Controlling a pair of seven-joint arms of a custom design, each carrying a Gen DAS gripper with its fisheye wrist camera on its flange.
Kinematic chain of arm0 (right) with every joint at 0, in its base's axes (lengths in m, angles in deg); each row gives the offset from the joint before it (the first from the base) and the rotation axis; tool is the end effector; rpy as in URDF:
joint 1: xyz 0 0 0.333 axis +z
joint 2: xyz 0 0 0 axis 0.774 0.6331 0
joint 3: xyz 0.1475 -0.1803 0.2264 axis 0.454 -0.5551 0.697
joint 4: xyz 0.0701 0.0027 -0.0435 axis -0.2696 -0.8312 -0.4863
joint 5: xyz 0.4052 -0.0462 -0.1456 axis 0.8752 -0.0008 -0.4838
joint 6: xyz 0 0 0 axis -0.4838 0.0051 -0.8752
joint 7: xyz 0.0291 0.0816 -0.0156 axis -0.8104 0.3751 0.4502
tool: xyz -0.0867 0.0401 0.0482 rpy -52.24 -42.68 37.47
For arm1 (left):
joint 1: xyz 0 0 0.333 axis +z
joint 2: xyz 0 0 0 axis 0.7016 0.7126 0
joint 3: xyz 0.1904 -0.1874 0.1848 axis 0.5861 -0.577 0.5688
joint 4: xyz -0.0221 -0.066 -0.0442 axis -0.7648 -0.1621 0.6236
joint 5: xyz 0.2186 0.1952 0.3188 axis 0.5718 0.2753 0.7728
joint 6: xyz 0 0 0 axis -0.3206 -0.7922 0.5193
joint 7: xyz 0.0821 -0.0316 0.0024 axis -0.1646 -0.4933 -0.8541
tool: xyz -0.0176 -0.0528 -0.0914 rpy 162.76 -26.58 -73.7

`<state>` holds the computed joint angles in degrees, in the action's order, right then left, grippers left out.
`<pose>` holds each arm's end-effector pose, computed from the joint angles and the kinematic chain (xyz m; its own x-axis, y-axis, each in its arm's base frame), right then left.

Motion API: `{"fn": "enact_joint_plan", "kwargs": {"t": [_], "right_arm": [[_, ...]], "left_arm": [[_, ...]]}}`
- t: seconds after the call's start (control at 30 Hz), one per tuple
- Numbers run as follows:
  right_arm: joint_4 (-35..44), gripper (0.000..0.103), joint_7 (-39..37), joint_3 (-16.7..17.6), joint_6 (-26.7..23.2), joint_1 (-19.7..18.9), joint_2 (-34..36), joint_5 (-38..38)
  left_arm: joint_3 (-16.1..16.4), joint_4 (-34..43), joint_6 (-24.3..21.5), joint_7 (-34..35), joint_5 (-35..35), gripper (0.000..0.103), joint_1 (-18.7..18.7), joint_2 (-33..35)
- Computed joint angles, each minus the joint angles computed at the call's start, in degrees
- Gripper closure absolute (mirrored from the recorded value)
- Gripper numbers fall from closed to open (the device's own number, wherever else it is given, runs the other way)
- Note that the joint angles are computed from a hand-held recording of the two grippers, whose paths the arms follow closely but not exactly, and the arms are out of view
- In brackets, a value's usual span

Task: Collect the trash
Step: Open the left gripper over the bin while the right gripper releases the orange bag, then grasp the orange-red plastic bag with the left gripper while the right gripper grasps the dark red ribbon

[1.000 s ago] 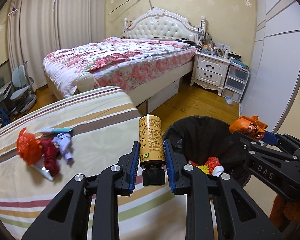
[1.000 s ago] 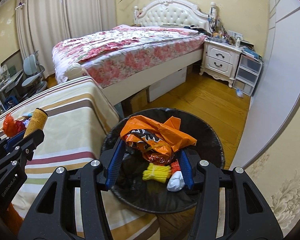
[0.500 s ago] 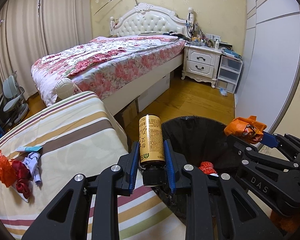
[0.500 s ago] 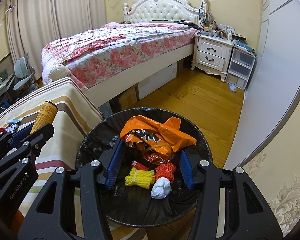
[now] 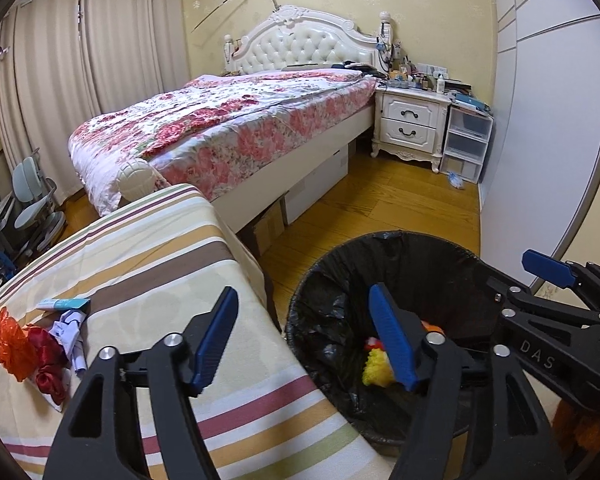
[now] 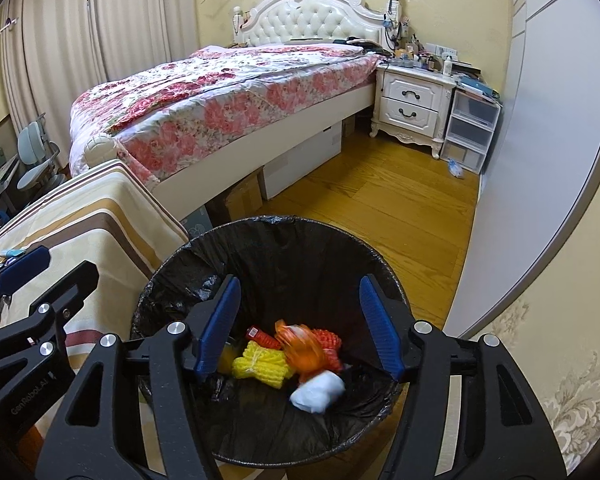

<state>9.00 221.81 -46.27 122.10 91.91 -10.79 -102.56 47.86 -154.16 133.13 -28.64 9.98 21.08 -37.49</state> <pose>0.6289 0.5078 0.4177 -0.0087 -0.9994 -0.0341 -0.6706 0.0311 -0.7412 0.6315 -0.3341 0.4336 -0.1257 -0.9897 -0.0683 -0.6273 0.1327 -0.7674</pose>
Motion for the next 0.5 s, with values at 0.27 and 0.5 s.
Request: {"fn": "enact_joint_plan", "kwargs": {"t": [0.27, 0.5], "right_arm": [[-0.36, 0.042, 0.35, 0.76, 0.64, 0.82, -0.39, -0.07], [2.91, 0.042, -4.36, 2.67, 2.03, 1.72, 2.17, 3.16]], "left_arm": [[-0.64, -6.47, -2.13, -6.51, 4.02, 0.032, 1.95, -5.86], [-3.85, -15.14, -4.94, -12.49, 6.93, 0.032, 7.15, -13.15]]}}
